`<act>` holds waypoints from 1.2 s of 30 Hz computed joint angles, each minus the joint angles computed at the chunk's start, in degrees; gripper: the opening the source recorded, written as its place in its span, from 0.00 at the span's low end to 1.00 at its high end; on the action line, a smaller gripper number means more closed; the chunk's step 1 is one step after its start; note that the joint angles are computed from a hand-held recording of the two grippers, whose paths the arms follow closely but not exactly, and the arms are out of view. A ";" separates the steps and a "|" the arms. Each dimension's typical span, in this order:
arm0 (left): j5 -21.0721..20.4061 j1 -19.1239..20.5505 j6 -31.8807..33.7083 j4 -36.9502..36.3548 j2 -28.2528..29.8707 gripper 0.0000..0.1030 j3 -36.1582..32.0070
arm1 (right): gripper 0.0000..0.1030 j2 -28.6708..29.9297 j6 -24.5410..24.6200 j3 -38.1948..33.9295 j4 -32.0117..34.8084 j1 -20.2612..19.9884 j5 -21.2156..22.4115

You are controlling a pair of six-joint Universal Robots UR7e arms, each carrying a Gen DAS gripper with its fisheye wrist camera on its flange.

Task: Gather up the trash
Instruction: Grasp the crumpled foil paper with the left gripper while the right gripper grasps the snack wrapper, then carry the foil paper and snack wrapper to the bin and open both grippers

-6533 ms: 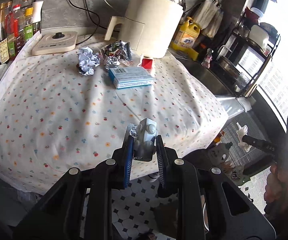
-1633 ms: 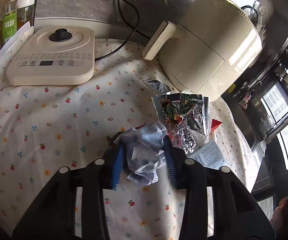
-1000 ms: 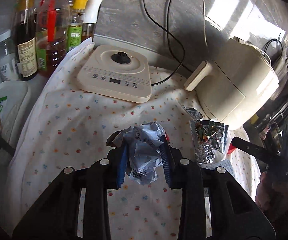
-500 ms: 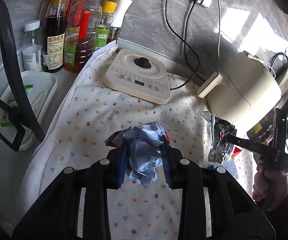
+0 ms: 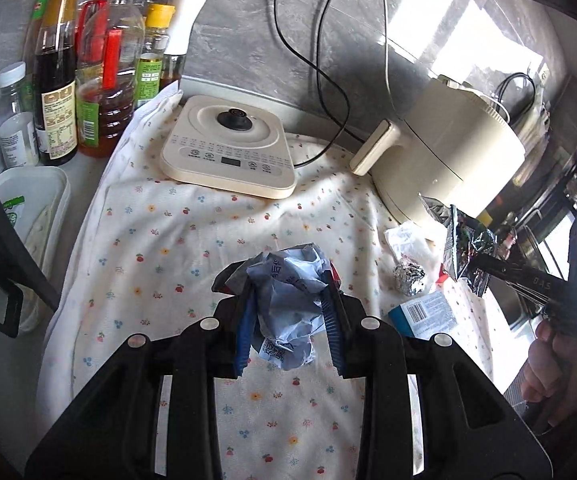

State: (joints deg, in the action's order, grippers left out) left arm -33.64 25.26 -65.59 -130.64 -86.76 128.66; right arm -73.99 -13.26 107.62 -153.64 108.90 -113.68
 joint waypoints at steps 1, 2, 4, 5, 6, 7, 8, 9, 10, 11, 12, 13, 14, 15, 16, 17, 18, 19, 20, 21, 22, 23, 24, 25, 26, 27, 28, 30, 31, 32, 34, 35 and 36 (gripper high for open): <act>-0.78 0.16 1.93 -1.72 0.12 0.30 0.26 | 0.04 -1.01 0.43 1.11 -0.57 0.02 -0.61; -1.54 0.29 3.74 -3.39 0.33 0.30 0.52 | 0.04 -2.04 0.85 2.26 -1.10 0.07 -1.18; -3.12 0.55 7.24 -6.55 0.84 0.30 0.96 | 0.04 -4.09 1.41 4.72 -2.61 0.26 -2.19; -4.01 0.78 8.81 -7.96 1.16 0.30 1.10 | 0.04 -5.11 1.82 5.87 -3.24 0.36 -2.52; -5.04 1.08 10.05 -9.22 1.51 0.30 1.17 | 0.04 -6.06 2.44 6.95 -3.77 0.49 -2.79; -6.07 1.38 10.98 -10.27 1.82 0.30 1.22 | 0.04 -7.05 3.10 7.97 -4.18 0.62 -3.08; -6.88 1.60 11.75 -10.92 2.18 0.30 1.09 | 0.04 -8.00 3.71 8.96 -4.57 0.80 -3.55; -7.56 1.69 12.64 -11.63 2.54 0.30 0.97 | 0.04 -8.85 4.29 9.74 -4.80 0.99 -4.09; -8.15 1.60 13.42 -12.31 2.82 0.30 0.94 | 0.04 -9.81 4.92 10.54 -4.92 1.13 -4.64; -8.78 1.59 14.56 -13.30 3.27 0.30 0.78 | 0.04 -10.75 5.58 11.26 -4.99 1.24 -5.25; -9.33 1.55 15.76 -14.39 3.79 0.30 0.64 | 0.04 -11.65 6.12 11.90 -5.05 1.34 -5.94; -9.79 1.49 16.91 -15.49 4.33 0.30 0.51 | 0.04 -12.51 6.56 12.46 -5.07 1.43 -6.71; -10.32 1.53 17.91 -16.68 4.98 0.30 0.35 | 0.04 -13.44 7.02 13.02 -5.03 1.48 -7.48; -10.97 1.64 18.71 -18.01 5.66 0.30 0.22 | 0.04 -14.42 7.51 13.52 -4.90 1.50 -8.15; -11.72 1.74 19.21 -19.21 6.32 0.30 0.01 | 0.04 -15.39 7.83 13.97 -4.80 1.47 -8.74; -12.44 1.89 19.74 -20.32 7.18 0.30 -0.30 | 0.04 -16.47 8.03 14.49 -4.80 1.45 -9.47; -13.07 1.91 20.21 -21.22 8.10 0.30 -0.65 | 0.04 -17.53 8.28 14.93 -4.72 1.43 -10.15; -13.87 1.92 20.71 -22.32 9.09 0.30 -0.94 | 0.04 -18.65 8.60 15.37 -4.58 1.33 -10.70; -14.82 1.94 21.28 -23.44 10.13 0.30 -1.27 | 0.04 -19.87 8.86 15.87 -4.40 1.21 -11.28; -15.68 1.90 21.92 -24.42 11.31 0.30 -1.69 | 0.04 -21.19 9.10 16.42 -4.13 1.01 -11.82; -16.45 1.76 22.51 -25.25 12.55 0.30 -2.15 | 0.04 -22.68 9.34 17.01 -3.70 0.70 -12.23; -17.28 1.64 23.06 -26.08 13.83 0.30 -2.67 | 0.04 -24.28 9.56 17.65 -3.21 0.31 -12.60; -18.04 1.43 23.44 -26.79 15.07 0.30 -3.15 | 0.04 -25.95 9.72 18.31 -2.66 -0.16 -12.91; -18.73 1.18 23.80 -27.38 16.45 0.30 -3.80 | 0.04 -27.77 9.86 18.96 -1.98 -0.76 -13.12; -19.39 0.84 24.14 -27.90 17.78 0.30 -4.44 | 0.04 -29.76 9.93 19.69 -1.32 -1.46 -13.19; -20.01 0.42 24.46 -28.28 19.17 0.30 -5.15 | 0.04 -31.89 9.91 20.40 -0.60 -2.26 -13.18; -20.53 -0.11 24.66 -28.37 20.39 0.30 -5.82 | 0.04 -34.12 9.81 21.12 0.11 -3.23 -13.04; -21.42 -1.37 24.73 -28.66 23.05 0.30 -7.27 | 0.04 -38.97 9.34 22.36 1.93 -5.55 -12.20; -21.76 -2.12 24.71 -28.85 24.47 0.30 -8.05 | 0.04 -41.57 8.77 22.94 2.95 -6.87 -11.60; -22.02 -3.00 24.55 -28.96 25.89 0.30 -8.80 | 0.04 -44.22 8.12 23.38 4.24 -8.37 -10.89; -22.84 -4.81 23.59 -29.15 28.68 0.30 -10.26 | 0.04 -49.91 6.65 24.01 7.58 -11.96 -8.87; -23.24 -5.76 23.02 -29.16 30.04 0.30 -11.00 | 0.04 -52.86 5.56 24.30 9.29 -14.06 -7.61; -23.51 -6.77 22.28 -28.92 31.22 0.30 -11.63 | 0.04 -55.79 4.33 24.43 11.17 -16.47 -6.12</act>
